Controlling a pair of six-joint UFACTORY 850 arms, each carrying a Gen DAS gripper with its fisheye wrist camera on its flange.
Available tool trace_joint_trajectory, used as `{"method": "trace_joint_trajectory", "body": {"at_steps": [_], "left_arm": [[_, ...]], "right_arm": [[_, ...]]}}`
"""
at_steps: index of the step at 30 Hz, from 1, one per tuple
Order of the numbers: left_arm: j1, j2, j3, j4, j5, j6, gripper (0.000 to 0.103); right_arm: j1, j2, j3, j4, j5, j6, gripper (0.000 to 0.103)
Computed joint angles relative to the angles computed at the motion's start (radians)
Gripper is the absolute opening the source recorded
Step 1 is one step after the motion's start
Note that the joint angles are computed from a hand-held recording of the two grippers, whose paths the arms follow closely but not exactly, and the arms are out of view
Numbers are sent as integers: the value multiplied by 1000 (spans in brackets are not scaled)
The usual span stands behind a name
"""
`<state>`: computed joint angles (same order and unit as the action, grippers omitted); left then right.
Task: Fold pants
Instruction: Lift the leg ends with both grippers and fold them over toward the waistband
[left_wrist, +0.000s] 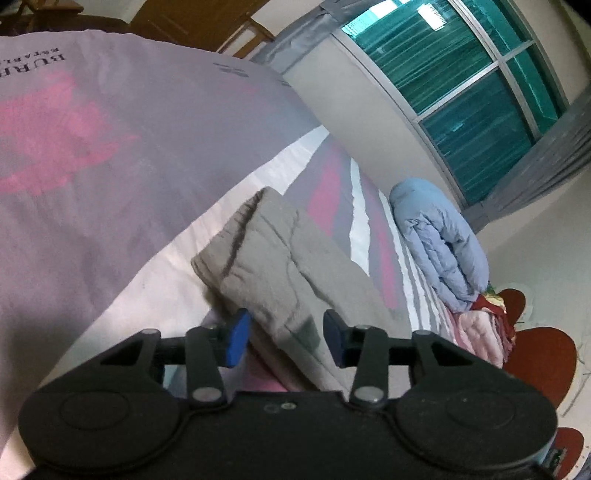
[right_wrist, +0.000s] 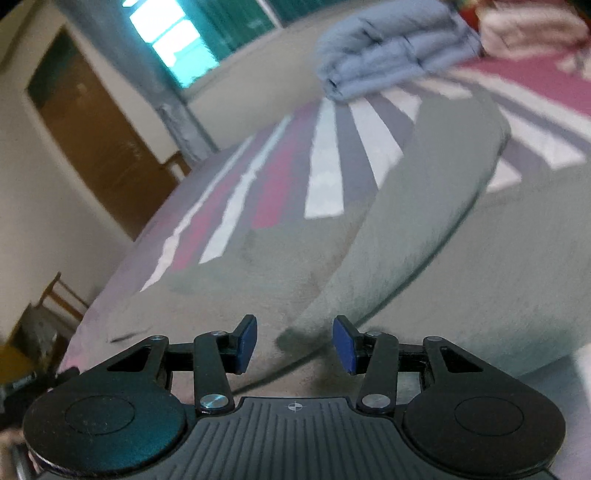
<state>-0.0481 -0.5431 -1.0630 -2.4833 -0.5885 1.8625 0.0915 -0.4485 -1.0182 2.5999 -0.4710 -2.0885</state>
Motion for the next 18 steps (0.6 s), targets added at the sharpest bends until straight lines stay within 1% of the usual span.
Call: {"method": "trace_joint_trajectory", "body": {"at_steps": [2, 3, 4, 5, 6, 7, 8, 9, 10, 11, 12, 13, 14, 15, 16, 17, 18], "left_arm": [[-3, 9, 2, 18, 27, -19, 23], [-4, 7, -8, 29, 52, -27, 20], [-6, 3, -20, 44, 72, -34, 17], [-8, 5, -31, 56, 84, -29, 15], [-9, 8, -36, 51, 79, 3, 14], [-7, 14, -43, 44, 60, 41, 14], [-4, 19, -56, 37, 36, 69, 13], [1, 22, -69, 35, 12, 86, 13], [6, 25, -81, 13, -27, 120, 13], [12, 28, -87, -25, -84, 164, 10], [19, 29, -85, -68, -160, 212, 0], [25, 30, -74, -111, -235, 261, 0], [31, 30, -62, -149, -285, 306, 0], [39, 21, -57, -154, -292, 308, 0], [50, 6, -58, -130, -258, 269, 0], [61, -19, -66, -64, -204, 188, 0], [61, -33, -63, -17, -126, 149, 0]], "right_arm": [[-4, -31, -40, -70, 46, 127, 46], [-10, -50, -59, -118, 48, 204, 46], [-16, -67, -73, -176, 34, 299, 39], [-23, -82, -86, -213, 27, 369, 25], [-32, -94, -92, -234, 10, 413, 15], [-37, -97, -94, -238, 0, 416, 14], [-40, -91, -91, -217, -16, 376, 14], [-41, -73, -74, -159, -49, 295, 14], [-42, -49, -50, -89, -100, 205, 14], [-44, -19, -21, -10, -155, 116, 14], [-46, 8, 6, 50, -211, 53, 14], [-49, 35, 38, 101, -280, -4, 14], [-50, 59, 72, 142, -341, -54, 14], [-43, 85, 119, 207, -409, -125, 14], [-34, 101, 160, 249, -452, -175, 14], [-20, 108, 197, 286, -475, -228, 14], [-7, 98, 220, 289, -456, -261, 14]]}}
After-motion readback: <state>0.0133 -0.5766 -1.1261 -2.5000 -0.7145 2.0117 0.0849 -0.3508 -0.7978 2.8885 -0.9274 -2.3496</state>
